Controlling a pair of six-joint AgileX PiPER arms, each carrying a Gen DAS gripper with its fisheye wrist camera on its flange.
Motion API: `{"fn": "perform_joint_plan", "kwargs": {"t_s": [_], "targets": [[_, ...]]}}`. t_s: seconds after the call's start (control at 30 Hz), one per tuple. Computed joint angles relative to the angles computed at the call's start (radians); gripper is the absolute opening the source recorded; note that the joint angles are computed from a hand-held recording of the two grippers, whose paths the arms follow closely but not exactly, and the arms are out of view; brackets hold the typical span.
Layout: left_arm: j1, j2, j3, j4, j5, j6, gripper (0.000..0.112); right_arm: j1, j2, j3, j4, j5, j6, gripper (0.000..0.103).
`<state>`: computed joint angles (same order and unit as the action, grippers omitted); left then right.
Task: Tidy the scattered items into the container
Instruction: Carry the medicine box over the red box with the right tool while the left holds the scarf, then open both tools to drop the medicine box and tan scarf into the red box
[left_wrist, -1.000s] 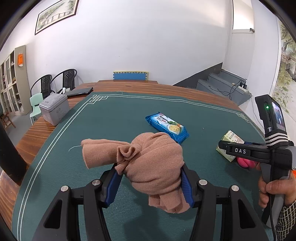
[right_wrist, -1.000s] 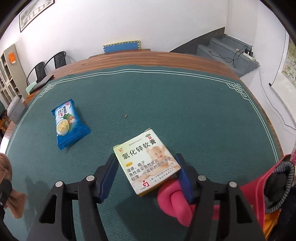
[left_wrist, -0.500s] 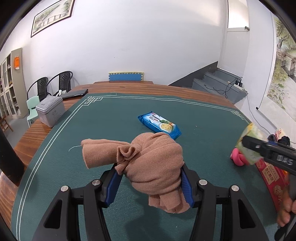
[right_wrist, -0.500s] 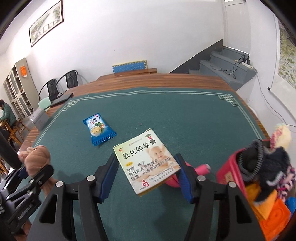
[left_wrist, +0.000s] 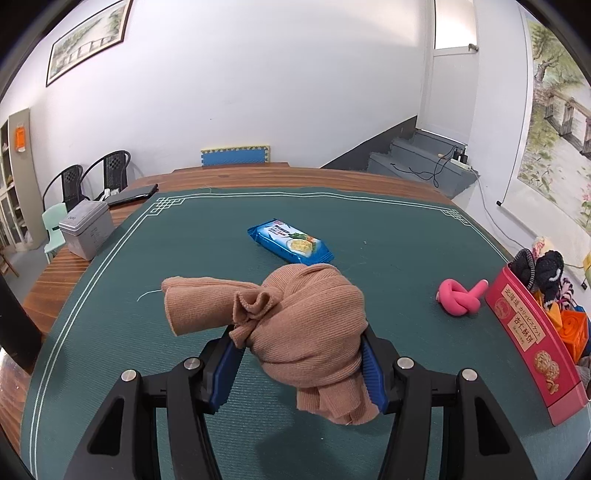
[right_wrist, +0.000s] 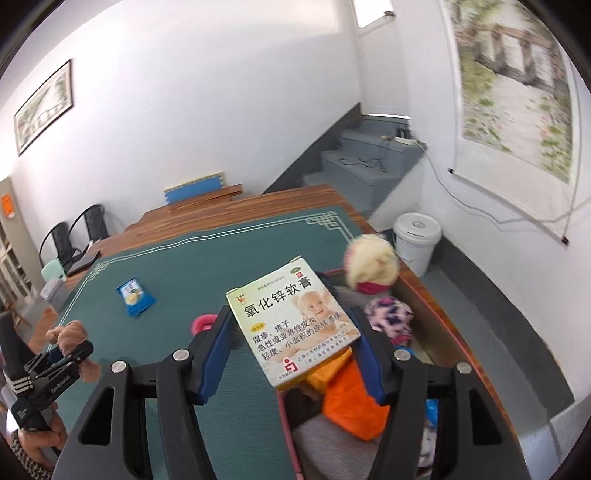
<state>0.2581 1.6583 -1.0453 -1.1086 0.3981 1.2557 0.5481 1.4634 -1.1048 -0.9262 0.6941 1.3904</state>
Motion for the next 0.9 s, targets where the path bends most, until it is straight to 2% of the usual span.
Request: {"fn": "perform_joint_plan", "kwargs": {"t_s": [0.2,0.47,0.67,0.7,0.73,0.77,0.9], "targets": [[-0.002,-0.035,0.034,-0.051,0.006,0.066,0.059,-0.073,0.061,-0.004,0.054,-0.038,-0.039,0.065],[0.001,-0.022,0.017,-0.029,0.022,0.038,0.059,-0.137,0.134,-0.010,0.125,-0.067,-0.108,0.065],[0.003,-0.030,0.024,-0.045,0.049,0.058,0.059,-0.133,0.101,0.018,0.132,-0.083,-0.132,0.067],[0.004,-0.033,0.025,-0.047,0.061,0.061,0.059,-0.133,0.086,0.032,0.131,-0.093,-0.125,0.070],[0.005,-0.037,0.026,-0.049,0.073,0.064,0.059,-0.132,0.071,0.047,0.130,-0.104,-0.118,0.077],[0.004,-0.042,0.029,-0.045,0.083,0.061,0.059,-0.123,0.045,0.070,0.107,-0.114,-0.085,0.081],[0.000,-0.066,0.044,-0.037,0.130,0.065,0.059,-0.080,-0.043,0.133,0.024,-0.110,0.012,0.081]]}}
